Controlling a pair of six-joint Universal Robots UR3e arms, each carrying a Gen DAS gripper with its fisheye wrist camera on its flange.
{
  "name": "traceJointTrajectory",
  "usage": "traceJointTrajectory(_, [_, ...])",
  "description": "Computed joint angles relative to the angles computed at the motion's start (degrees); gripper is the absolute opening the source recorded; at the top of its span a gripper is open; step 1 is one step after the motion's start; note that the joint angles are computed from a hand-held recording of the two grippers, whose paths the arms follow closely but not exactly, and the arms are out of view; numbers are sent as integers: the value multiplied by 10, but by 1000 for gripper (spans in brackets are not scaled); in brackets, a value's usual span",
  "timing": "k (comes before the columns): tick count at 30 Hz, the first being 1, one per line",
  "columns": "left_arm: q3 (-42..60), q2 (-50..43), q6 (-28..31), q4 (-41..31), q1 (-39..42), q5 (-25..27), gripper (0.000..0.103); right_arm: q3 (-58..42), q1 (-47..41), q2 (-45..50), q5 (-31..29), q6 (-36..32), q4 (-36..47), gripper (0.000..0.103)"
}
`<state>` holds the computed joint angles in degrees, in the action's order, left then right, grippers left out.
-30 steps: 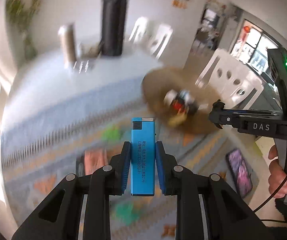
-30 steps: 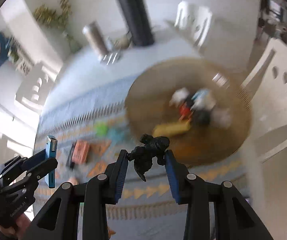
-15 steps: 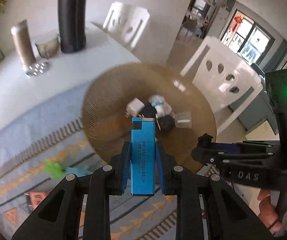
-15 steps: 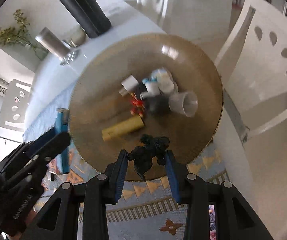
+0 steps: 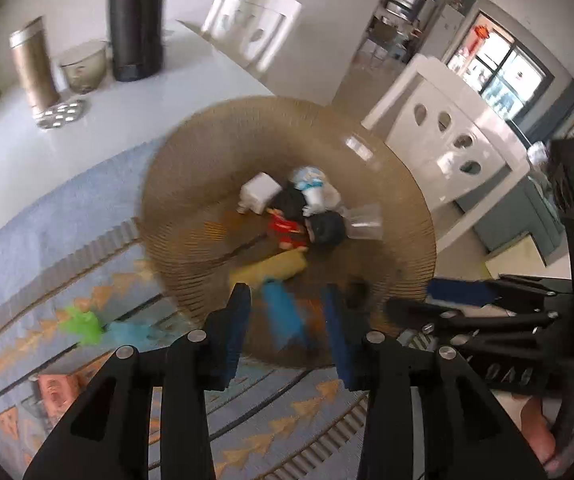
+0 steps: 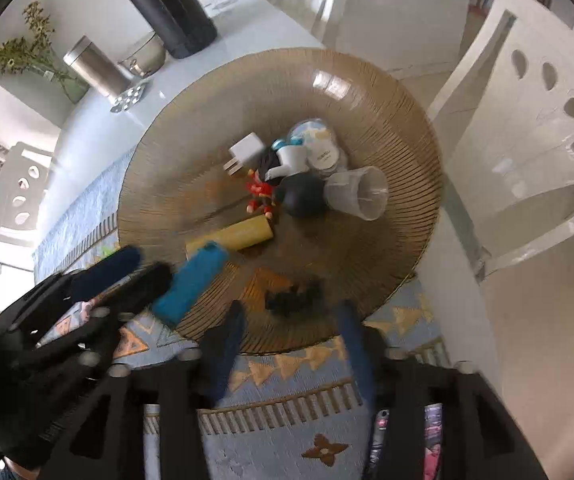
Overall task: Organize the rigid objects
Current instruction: 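Carry the blue lighter and black figure onto the brown tray and open both tools, then move both tools back over the rug toward the pink tag and pink box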
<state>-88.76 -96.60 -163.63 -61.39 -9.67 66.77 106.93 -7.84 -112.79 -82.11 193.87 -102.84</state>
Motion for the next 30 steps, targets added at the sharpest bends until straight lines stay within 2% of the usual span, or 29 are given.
traceJointTrajectory(5, [-59,101,29,-46,112,-39,37,-21,27,-14,-37,16,3,59])
traceJointTrajectory(9, [-112,203,89,-106,238,-49,37,-50,88,13,-43,48,-8,59])
traceJointTrajectory(14, [-159,303,188,-209,409,-52,37,-107,234,121,-54,109,-51,60])
traceJointTrajectory(19, [-184,344,274,-298,549,-41,41,-162,353,233,-42,154,-88,60])
traceJointTrajectory(23, [-206,368,329,-337,617,-30,48,-209,414,300,-41,173,-87,60])
traceJointTrajectory(26, [-215,381,369,-362,651,-32,51,-219,438,318,-47,191,-94,60])
traceJointTrajectory(30, [-226,391,405,-366,656,-32,51,-205,447,317,-52,221,-106,60])
